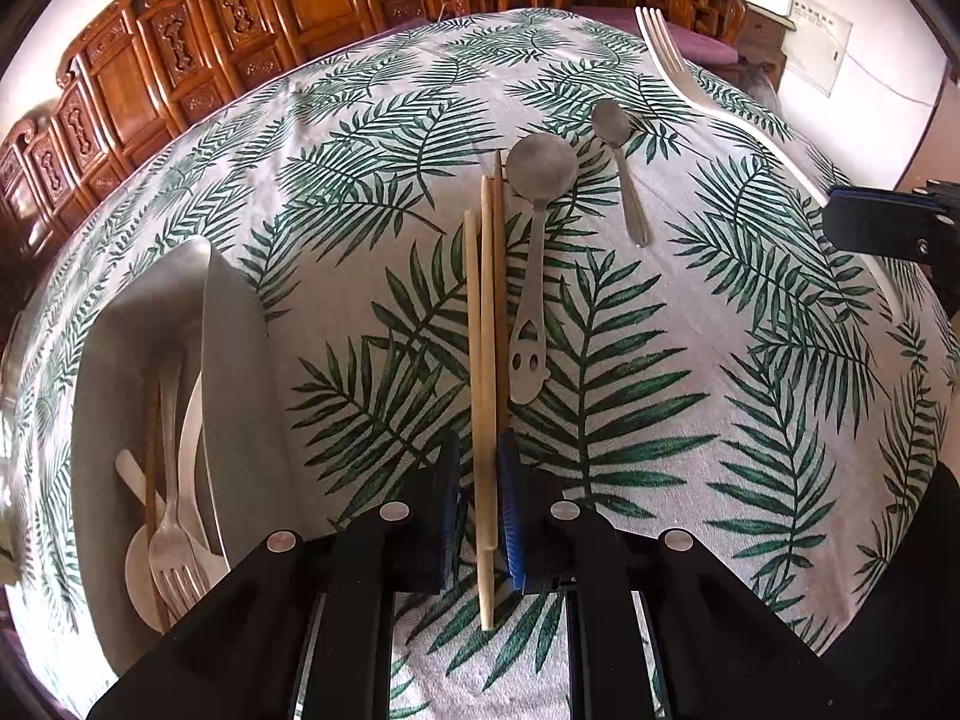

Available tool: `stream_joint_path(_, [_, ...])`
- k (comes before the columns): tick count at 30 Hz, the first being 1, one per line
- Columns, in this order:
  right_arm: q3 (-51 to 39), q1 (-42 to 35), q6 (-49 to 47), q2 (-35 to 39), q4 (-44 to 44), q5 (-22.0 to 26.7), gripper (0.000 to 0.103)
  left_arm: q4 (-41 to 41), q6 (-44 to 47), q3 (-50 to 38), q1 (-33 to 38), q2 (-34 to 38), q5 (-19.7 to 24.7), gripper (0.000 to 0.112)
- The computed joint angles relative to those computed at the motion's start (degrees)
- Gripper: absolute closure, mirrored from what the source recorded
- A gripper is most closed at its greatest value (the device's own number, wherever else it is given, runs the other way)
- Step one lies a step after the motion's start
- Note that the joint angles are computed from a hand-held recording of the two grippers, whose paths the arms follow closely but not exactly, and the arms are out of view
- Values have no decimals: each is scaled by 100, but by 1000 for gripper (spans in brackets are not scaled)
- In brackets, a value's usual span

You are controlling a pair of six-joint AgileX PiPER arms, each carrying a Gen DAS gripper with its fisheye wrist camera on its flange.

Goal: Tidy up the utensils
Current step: 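Grasp a wooden chopstick with the left tool while the right tool holds the white fork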

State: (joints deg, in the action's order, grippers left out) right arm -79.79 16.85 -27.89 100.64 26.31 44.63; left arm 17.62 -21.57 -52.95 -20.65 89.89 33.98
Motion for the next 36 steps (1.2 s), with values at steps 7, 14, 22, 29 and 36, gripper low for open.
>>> stream_joint_path(7, [4, 11, 6, 5, -21, 2, 92, -495, 431, -319, 241, 306, 138, 100])
stream_joint_path(14, [42, 47, 10, 17, -44, -23, 92, -362, 291, -169, 144, 105, -41, 108])
stream_joint_path(22, [56, 59, 26, 22, -63, -38, 92, -87, 11, -26, 78, -269, -76, 108])
stream_joint_path(29, [89, 98, 37, -24, -92, -45, 92, -198, 69, 148, 131, -896, -24, 108])
stream_joint_path(36, [159, 207, 115, -131, -184, -108, 92, -422, 343, 334, 272, -1610, 144, 108])
